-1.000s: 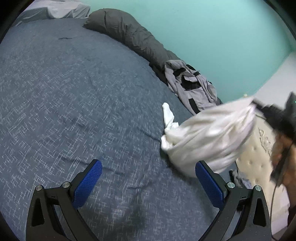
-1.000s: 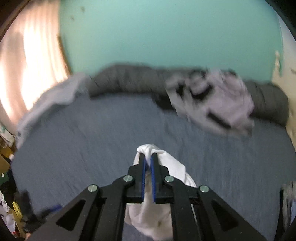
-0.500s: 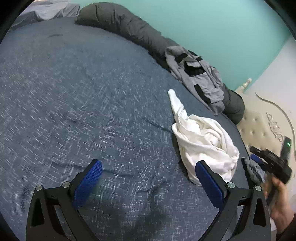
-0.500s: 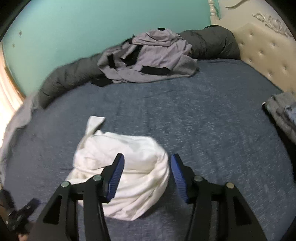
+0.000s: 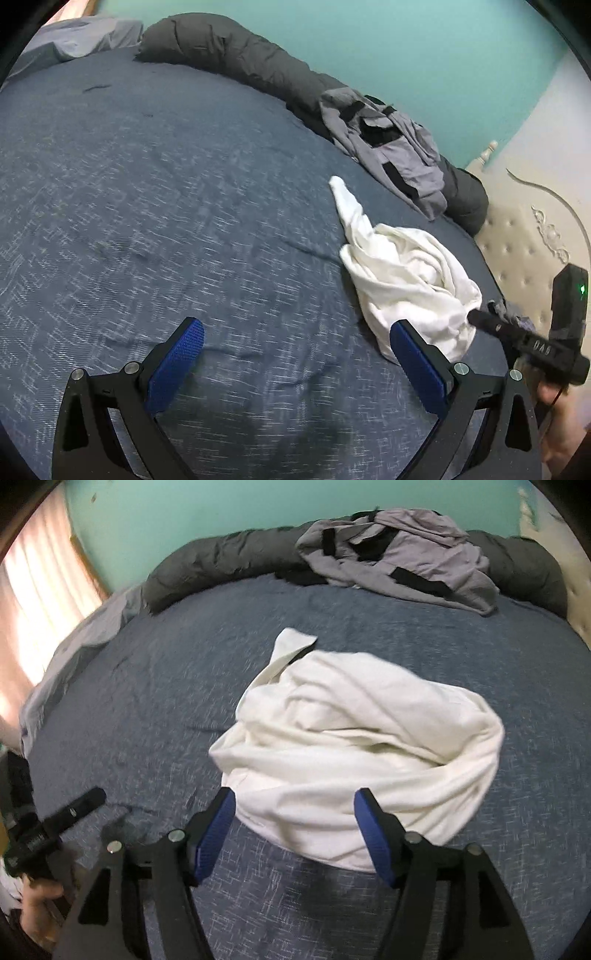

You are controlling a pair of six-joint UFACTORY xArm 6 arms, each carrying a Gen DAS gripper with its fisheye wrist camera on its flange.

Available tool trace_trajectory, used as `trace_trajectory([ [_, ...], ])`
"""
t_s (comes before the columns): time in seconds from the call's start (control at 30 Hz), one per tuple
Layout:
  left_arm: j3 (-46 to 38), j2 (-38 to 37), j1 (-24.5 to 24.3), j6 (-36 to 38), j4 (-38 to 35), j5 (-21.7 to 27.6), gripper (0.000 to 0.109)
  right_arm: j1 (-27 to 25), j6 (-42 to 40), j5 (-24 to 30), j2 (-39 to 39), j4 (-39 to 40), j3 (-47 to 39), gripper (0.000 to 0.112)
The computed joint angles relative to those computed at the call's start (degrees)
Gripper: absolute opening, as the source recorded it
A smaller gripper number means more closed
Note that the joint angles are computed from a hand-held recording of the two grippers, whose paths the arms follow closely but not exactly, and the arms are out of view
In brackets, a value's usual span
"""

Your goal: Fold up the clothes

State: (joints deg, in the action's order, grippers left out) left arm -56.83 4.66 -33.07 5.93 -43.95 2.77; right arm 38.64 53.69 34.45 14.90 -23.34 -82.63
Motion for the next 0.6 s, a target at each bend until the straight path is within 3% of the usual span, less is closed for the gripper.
trace_trajectory([
  [0.23, -0.02, 0.50, 0.49, -3.07, 3.45, -0.31, 0.103, 2.17, -6.67, 10.18, 6.57, 0.46, -8.76, 0.068],
  [0.3, 0.11, 0.57, 0.57, -4.00, 4.48, -0.36, 0.103, 2.16, -7.91, 11.86, 7.72, 0.40, -9.94, 0.054],
  [0.33, 0.07, 0.55, 0.59, -3.38, 3.85, -0.11, 0.103, 1.94, -8.39, 12.35, 7.89, 1.02, -9.95, 0.033],
  [0.4, 0.22, 0.46, 0.62, -2.59, 3.04, -0.02, 0.103, 1.65, -8.78, 12.53, 7.75, 1.52, -9.69, 0.006],
  [0.6, -0.13, 0.95, 0.81, -2.38, 2.61, -0.05, 0.103, 0.95, -7.63, 7.92, 2.53, -1.81, -7.66, 0.002],
])
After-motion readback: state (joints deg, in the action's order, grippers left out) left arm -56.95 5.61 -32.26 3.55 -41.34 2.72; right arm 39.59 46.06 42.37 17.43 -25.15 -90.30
